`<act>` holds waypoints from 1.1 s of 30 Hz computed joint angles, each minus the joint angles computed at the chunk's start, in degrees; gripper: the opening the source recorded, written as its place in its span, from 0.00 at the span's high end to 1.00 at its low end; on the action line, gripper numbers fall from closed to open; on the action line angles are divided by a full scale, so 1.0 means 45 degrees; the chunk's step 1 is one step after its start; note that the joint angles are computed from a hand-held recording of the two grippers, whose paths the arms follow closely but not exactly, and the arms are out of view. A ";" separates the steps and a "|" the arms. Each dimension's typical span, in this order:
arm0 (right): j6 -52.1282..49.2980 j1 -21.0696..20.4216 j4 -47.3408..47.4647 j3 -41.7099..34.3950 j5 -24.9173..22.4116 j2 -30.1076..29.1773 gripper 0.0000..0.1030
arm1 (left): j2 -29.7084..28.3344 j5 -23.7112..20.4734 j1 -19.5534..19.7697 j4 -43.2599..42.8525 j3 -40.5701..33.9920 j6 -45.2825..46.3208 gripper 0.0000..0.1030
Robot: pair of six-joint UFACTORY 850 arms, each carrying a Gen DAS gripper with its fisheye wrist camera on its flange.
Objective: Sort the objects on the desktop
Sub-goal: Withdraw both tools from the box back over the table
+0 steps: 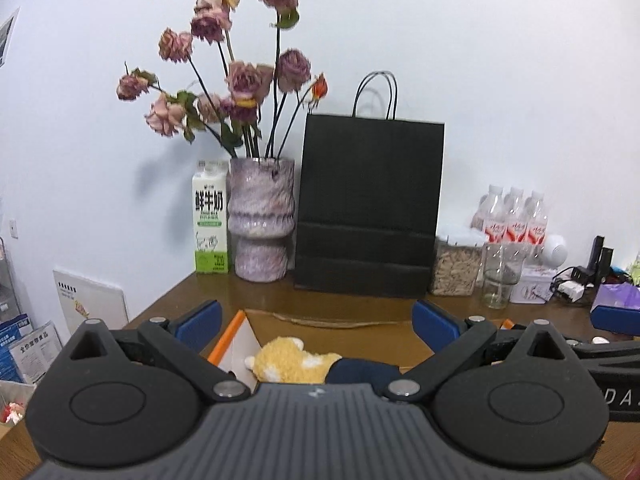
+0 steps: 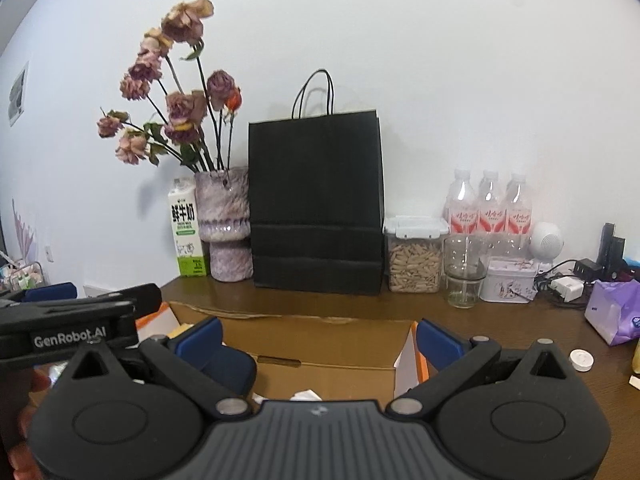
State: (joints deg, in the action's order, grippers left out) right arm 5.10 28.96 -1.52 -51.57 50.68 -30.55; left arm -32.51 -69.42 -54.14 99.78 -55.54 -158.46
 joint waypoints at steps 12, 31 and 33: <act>-0.0829 0.0567 0.0825 0.2216 0.0518 0.1991 0.00 | 0.1644 -0.0732 -0.1113 -0.0964 0.2006 -0.0033 0.00; -0.1087 0.1095 0.1405 0.6056 0.2008 0.2721 0.00 | 0.2024 0.0323 -0.3791 -0.4074 0.4434 -0.1187 0.00; -0.1050 0.1136 0.1484 0.6323 0.2189 0.2630 0.00 | 0.1846 0.0575 -0.4075 -0.4059 0.4440 -0.1438 0.00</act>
